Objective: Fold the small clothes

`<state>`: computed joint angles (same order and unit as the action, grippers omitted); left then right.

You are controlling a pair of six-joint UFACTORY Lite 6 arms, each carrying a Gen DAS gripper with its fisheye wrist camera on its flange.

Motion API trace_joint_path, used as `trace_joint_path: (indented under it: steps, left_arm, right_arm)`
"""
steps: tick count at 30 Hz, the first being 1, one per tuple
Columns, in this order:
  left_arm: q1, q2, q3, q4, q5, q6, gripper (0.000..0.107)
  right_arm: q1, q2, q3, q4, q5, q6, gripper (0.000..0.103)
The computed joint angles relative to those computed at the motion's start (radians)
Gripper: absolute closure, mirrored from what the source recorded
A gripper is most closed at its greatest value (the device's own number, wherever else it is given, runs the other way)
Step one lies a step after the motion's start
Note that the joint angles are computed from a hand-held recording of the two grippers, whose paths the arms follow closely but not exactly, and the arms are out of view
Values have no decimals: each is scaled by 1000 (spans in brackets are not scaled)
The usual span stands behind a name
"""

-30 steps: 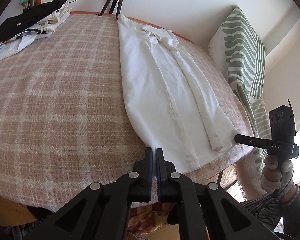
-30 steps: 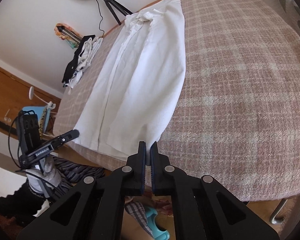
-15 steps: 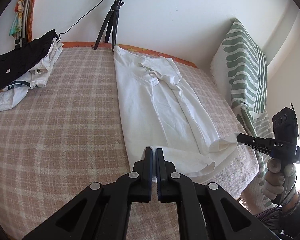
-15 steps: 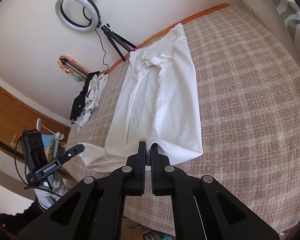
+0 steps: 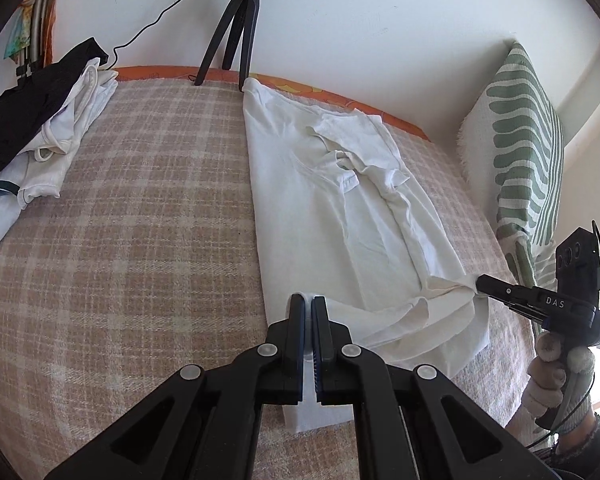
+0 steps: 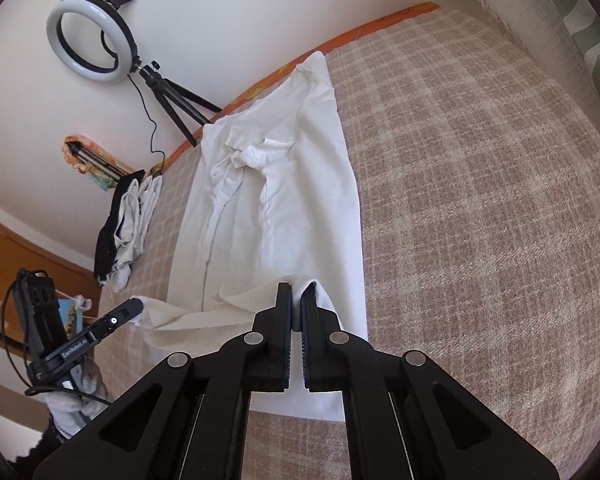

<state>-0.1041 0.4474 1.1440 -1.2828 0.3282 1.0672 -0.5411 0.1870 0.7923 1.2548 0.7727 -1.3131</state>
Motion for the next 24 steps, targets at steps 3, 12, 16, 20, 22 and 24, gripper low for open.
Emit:
trace_joint_path:
  steps: [3,12,16,20,22,24]
  left_arm:
    - [-2,28,39,28,0,-38,86]
    - [20,-93,-80,-203,-62,230,81]
    - [-11,-118,-125,-209,-52,275,82]
    - [-44,-89,-119,-159,-47,235,85]
    - [-56,-64,-103,-136,-48,210,85]
    - [-63,-33,-79,-104,-46,172,85]
  right_arm:
    - [-5,49,40,0,-1,17,100]
    - [-33,6,59,-72,-45,41,86]
    - [-47,-84,1,-92,18,-39,86]
    - [31,-98,-23,-158,35,-67,86]
    - [86,-67,-16,-191,15,-59,86]
    - [148,-33,-4,-201,-39,-49,86]
